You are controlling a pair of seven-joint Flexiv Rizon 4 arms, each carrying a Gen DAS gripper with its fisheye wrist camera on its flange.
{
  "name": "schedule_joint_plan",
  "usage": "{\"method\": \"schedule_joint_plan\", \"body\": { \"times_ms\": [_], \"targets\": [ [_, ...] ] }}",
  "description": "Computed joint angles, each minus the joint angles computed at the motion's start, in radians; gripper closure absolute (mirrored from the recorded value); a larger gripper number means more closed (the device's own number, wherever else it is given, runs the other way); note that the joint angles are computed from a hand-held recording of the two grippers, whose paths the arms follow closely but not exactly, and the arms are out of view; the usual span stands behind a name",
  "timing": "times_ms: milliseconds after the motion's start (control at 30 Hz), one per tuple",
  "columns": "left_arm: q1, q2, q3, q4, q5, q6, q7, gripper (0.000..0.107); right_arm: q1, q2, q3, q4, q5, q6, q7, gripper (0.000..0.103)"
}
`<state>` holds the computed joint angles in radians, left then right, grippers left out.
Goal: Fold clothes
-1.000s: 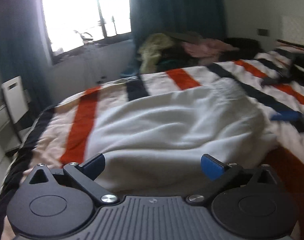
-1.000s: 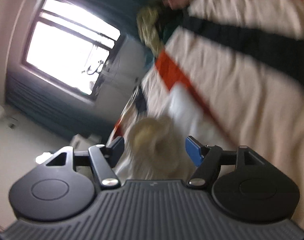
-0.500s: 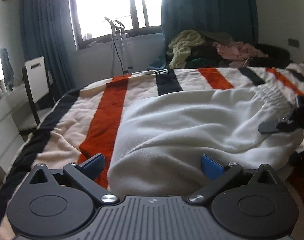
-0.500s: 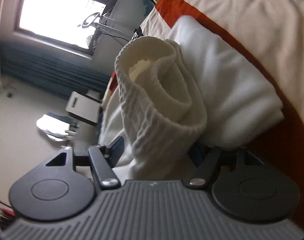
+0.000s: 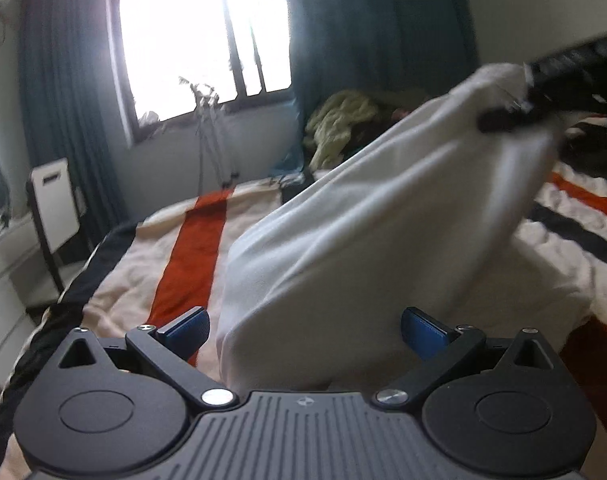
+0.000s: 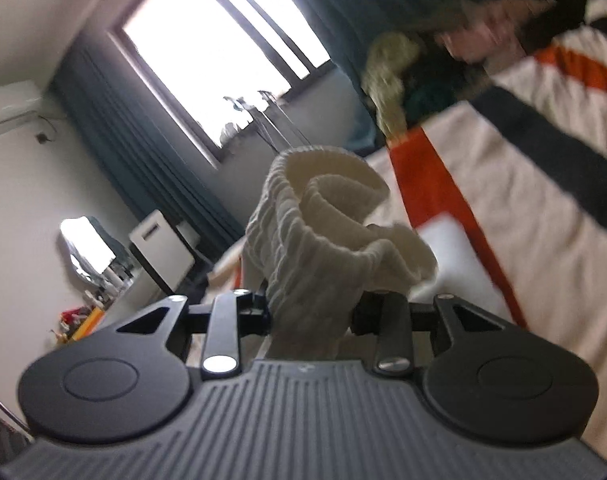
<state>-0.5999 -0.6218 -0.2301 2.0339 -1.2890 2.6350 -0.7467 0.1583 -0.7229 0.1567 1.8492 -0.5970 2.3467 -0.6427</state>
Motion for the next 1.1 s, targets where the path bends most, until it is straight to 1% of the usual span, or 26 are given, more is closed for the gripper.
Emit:
{"method": "schedule_joint_plan", "body": {
  "times_ms": [67, 133, 167, 200, 233, 267, 300, 367, 400, 433, 467, 500, 567, 600, 633, 667, 700, 767, 833, 867, 900, 933, 1000, 1067, 1100],
  "targets": [
    [-0.001, -0.002, -0.007, -0.004, -0.011, -0.011, 0.01, 0.004, 0.017, 0.005, -0.024, -0.004, 0.055, 0.017, -0.039, 0.066],
    [-0.001, -0.004, -0.02, -0.023, -0.06, -0.031, 0.048, 0.004, 0.037, 0.006, -0.047, 0.003, 0.131, 0.014, -0.072, 0.066],
    [0.0, -0.008, -0.025, -0.034, -0.086, -0.035, 0.065, 0.004, 0.049, 0.012, -0.059, 0.015, 0.176, -0.007, -0.085, 0.066],
    [0.003, -0.009, -0.03, -0.041, -0.106, -0.037, 0.073, 0.004, 0.053, 0.021, -0.064, 0.028, 0.205, -0.054, -0.08, 0.066],
    [0.006, -0.011, -0.035, -0.049, -0.126, -0.038, 0.082, 0.004, 0.04, 0.027, -0.054, 0.035, 0.203, -0.122, -0.053, 0.065],
    [0.01, -0.012, -0.04, -0.056, -0.146, -0.038, 0.091, 0.004, 0.007, 0.028, -0.027, 0.036, 0.173, -0.196, -0.015, 0.065],
    [0.015, -0.014, -0.046, -0.064, -0.166, -0.039, 0.1, 0.004, -0.046, 0.018, 0.022, 0.031, 0.12, -0.259, 0.028, 0.063],
    [0.023, -0.011, -0.051, -0.057, -0.173, -0.041, 0.078, 0.004, -0.103, -0.003, 0.084, 0.024, 0.088, -0.309, 0.075, 0.06],
    [0.027, -0.01, -0.052, -0.053, -0.176, -0.042, 0.067, 0.004, -0.099, -0.004, 0.084, 0.026, 0.105, -0.309, 0.079, 0.052],
    [0.028, -0.009, -0.052, -0.051, -0.179, -0.039, 0.059, 0.004, -0.086, 0.001, 0.075, 0.031, 0.126, -0.312, 0.078, 0.037],
    [0.029, -0.008, -0.052, -0.049, -0.181, -0.035, 0.051, 0.004, -0.067, 0.012, 0.057, 0.038, 0.148, -0.322, 0.07, 0.031],
    [0.03, -0.007, -0.051, -0.046, -0.183, -0.03, 0.04, 0.004, -0.058, 0.019, 0.05, 0.045, 0.162, -0.328, 0.062, 0.023],
    [0.032, -0.005, -0.049, -0.041, -0.188, -0.018, 0.019, 0.004, -0.039, 0.032, 0.035, 0.057, 0.191, -0.342, 0.043, 0.022],
    [0.037, -0.003, -0.049, -0.038, -0.195, -0.016, 0.006, 0.004, -0.041, 0.034, 0.04, 0.063, 0.196, -0.35, 0.038, 0.021],
    [0.041, 0.003, -0.05, -0.03, -0.201, -0.017, -0.024, 0.004, -0.062, 0.031, 0.065, 0.068, 0.187, -0.361, 0.041, 0.018],
    [0.044, 0.009, -0.05, -0.021, -0.206, -0.018, -0.054, 0.004, -0.084, 0.026, 0.09, 0.074, 0.179, -0.368, 0.044, 0.017],
    [0.05, 0.023, -0.048, 0.001, -0.199, -0.03, -0.11, 0.004, -0.104, 0.021, 0.111, 0.082, 0.174, -0.366, 0.048, 0.017],
    [0.064, 0.056, -0.045, 0.044, -0.19, -0.075, -0.221, 0.004, -0.132, 0.002, 0.14, 0.08, 0.16, -0.358, 0.056, 0.017],
    [0.078, 0.087, -0.039, 0.081, -0.179, -0.136, -0.306, 0.004, -0.157, -0.021, 0.165, 0.075, 0.142, -0.341, 0.064, 0.016],
    [0.082, 0.097, -0.036, 0.092, -0.177, -0.164, -0.331, 0.004, -0.159, -0.026, 0.165, 0.075, 0.138, -0.328, 0.065, 0.016],
    [0.081, 0.102, -0.032, 0.096, -0.178, -0.18, -0.34, 0.004, -0.14, -0.025, 0.145, 0.076, 0.146, -0.31, 0.056, 0.017],
    [0.08, 0.107, -0.028, 0.1, -0.179, -0.194, -0.349, 0.004, -0.121, -0.025, 0.125, 0.076, 0.155, -0.293, 0.046, 0.025],
    [0.071, 0.111, -0.024, 0.101, -0.191, -0.202, -0.345, 0.004, -0.06, -0.012, 0.065, 0.08, 0.19, -0.26, 0.006, 0.032],
    [0.064, 0.111, -0.023, 0.101, -0.202, -0.201, -0.342, 0.004, -0.011, 0.0, 0.02, 0.083, 0.224, -0.254, -0.031, 0.032],
    [0.061, 0.11, -0.023, 0.101, -0.206, -0.202, -0.342, 0.004, -0.018, -0.001, 0.028, 0.079, 0.218, -0.27, -0.026, 0.032]
  ]
}}
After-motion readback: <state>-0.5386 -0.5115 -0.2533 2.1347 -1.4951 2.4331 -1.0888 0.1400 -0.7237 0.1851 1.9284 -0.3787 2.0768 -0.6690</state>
